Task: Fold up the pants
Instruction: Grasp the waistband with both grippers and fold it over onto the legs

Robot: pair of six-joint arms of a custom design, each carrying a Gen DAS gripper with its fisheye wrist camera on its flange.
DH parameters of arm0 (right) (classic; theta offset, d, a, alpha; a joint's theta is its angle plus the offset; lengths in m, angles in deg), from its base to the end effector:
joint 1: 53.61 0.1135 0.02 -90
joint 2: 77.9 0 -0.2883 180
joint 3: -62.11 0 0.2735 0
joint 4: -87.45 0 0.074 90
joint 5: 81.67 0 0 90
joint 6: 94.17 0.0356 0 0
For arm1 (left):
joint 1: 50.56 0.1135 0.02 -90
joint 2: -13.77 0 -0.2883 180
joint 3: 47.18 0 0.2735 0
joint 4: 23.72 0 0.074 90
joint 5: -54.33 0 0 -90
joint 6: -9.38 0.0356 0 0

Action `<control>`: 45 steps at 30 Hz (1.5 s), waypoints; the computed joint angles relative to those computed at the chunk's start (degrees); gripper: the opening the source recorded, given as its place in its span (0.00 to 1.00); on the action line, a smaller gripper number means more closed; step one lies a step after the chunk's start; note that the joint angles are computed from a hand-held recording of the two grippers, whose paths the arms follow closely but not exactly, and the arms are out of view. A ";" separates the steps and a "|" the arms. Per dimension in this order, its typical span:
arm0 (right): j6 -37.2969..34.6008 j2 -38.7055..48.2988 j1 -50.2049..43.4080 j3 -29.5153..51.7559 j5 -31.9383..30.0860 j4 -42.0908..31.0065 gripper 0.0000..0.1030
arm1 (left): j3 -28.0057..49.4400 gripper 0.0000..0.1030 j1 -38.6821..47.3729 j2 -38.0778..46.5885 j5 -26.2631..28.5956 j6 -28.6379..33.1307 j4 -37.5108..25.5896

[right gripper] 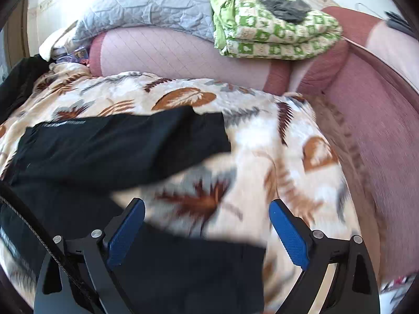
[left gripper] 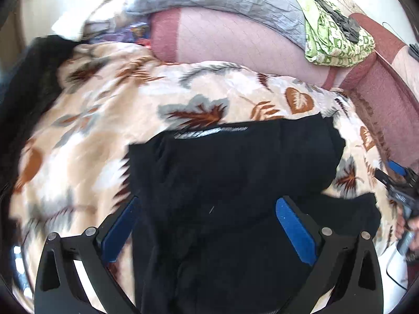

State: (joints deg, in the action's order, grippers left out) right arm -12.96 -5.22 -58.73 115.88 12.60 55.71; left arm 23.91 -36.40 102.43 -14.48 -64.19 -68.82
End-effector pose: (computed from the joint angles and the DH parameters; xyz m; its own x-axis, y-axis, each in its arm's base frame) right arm 0.2611 -0.0261 0.2154 -0.7819 -0.0829 -0.6178 0.0167 0.9880 -0.1538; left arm 0.3165 0.0666 0.2239 -0.8452 0.0587 -0.5312 0.1792 0.9675 -0.1781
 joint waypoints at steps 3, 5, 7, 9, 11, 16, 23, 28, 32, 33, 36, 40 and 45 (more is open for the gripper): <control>2.72 13.93 -1.52 11.32 -3.63 -0.30 0.95 | 7.35 0.85 -4.16 7.95 0.90 -1.93 -1.40; 5.82 21.87 -2.51 19.48 -6.38 -2.82 0.95 | 12.85 0.77 -7.15 13.77 -0.04 -3.17 -2.23; 8.06 29.82 -3.14 28.41 -9.07 -6.71 0.94 | 17.70 0.77 -9.33 19.02 -1.40 -3.55 -2.10; 10.53 36.42 -3.28 36.34 -11.12 -10.23 0.92 | 22.99 0.77 -11.05 24.48 -2.47 -3.79 -2.55; 13.83 43.25 -3.00 44.87 -12.80 -14.33 0.92 | 27.77 0.77 -11.99 29.22 -2.96 -3.53 -3.90; 18.89 56.65 -1.06 61.56 -11.86 -21.80 0.92 | 37.20 0.77 -13.64 39.44 -5.61 -1.29 -7.63; 20.05 68.52 2.41 75.81 -2.19 -30.00 0.82 | 31.35 0.60 -16.62 37.58 -11.70 5.24 -2.58; 15.20 63.62 3.87 68.43 1.22 -24.14 0.12 | 28.94 0.17 -15.40 33.87 -8.48 7.25 -4.07; 16.77 56.31 1.51 60.02 -5.47 -19.55 0.08 | 21.12 0.15 -15.63 26.48 -10.02 6.01 0.77; 16.97 54.14 1.28 57.82 -6.38 -18.52 0.08 | 19.61 0.15 -15.93 24.65 -10.45 5.14 1.76; 17.90 44.88 0.42 47.53 -9.25 -13.80 0.08 | 12.91 0.14 -15.55 16.91 -10.39 3.50 4.09; 18.59 32.64 -1.93 35.27 -14.30 -9.57 0.08 | 0.76 0.15 -14.85 2.43 -10.44 2.87 7.23; 17.52 15.34 -5.73 16.99 -20.24 -5.38 0.08 | -14.62 0.16 -15.19 -18.54 -11.97 3.71 7.83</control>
